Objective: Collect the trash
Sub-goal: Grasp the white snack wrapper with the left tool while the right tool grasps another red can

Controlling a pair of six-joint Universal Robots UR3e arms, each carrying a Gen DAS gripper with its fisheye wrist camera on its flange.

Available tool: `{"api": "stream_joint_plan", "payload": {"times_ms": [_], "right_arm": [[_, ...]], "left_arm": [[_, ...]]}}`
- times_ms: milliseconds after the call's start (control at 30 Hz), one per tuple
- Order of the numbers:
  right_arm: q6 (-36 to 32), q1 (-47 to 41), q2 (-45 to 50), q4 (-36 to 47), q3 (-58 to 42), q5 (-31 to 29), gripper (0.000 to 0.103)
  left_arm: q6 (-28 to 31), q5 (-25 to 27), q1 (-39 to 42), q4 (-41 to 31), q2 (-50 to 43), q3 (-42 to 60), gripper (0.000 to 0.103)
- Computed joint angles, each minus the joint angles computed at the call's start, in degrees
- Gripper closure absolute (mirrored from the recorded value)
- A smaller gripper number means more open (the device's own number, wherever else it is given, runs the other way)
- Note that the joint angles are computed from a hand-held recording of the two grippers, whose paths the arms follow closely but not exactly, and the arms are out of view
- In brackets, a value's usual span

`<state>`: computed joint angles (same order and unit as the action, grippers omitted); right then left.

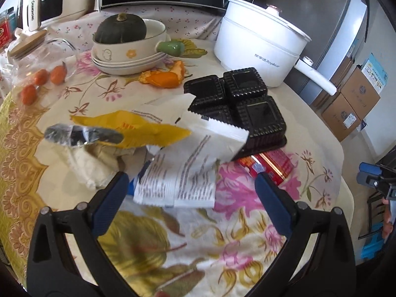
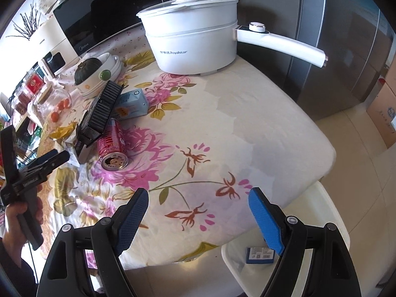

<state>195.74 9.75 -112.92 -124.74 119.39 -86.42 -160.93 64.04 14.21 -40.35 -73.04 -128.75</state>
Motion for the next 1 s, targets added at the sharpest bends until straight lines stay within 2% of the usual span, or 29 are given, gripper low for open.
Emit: {"api": "stream_joint_plan", "payload": {"times_ms": [200, 367, 433, 533, 833, 1000], "right_arm": [[0.82, 0.82, 2.32, -1.02, -0.60, -0.53, 0.018], [1.96, 1.86, 4.27, -2.16, -1.34, -1.45, 0.018], [2.76, 2.73, 5.80, -2.99, -2.08, -2.00, 0.018], [4.26, 4.35, 8.78, -4.23, -3.93, -2.54, 0.018], [9.76, 12.17, 23.92, -10.01, -14.10, -3.27, 0.018], [11.17, 16.27, 34.28, -11.72, -21.95, -3.33, 0.018]], "left_arm": [[-3.62, 2.77, -2.41, 5.18, -6.57, 1.42, 0.004], [-3.69, -0.22, -0.62, 2.24, -6.37, 2.06, 0.022], [-2.63, -0.62, -0.36, 0.29, -5.69, 2.32, 0.037], [-1.17, -0.34, 0.23, -2.85, -3.95, 2.38, 0.041], [6.43, -1.01, 6.38, -19.97, 8.95, 2.80, 0.043], [10.40, 1.76, 10.80, -32.29, 16.58, 4.84, 0.043]]}}
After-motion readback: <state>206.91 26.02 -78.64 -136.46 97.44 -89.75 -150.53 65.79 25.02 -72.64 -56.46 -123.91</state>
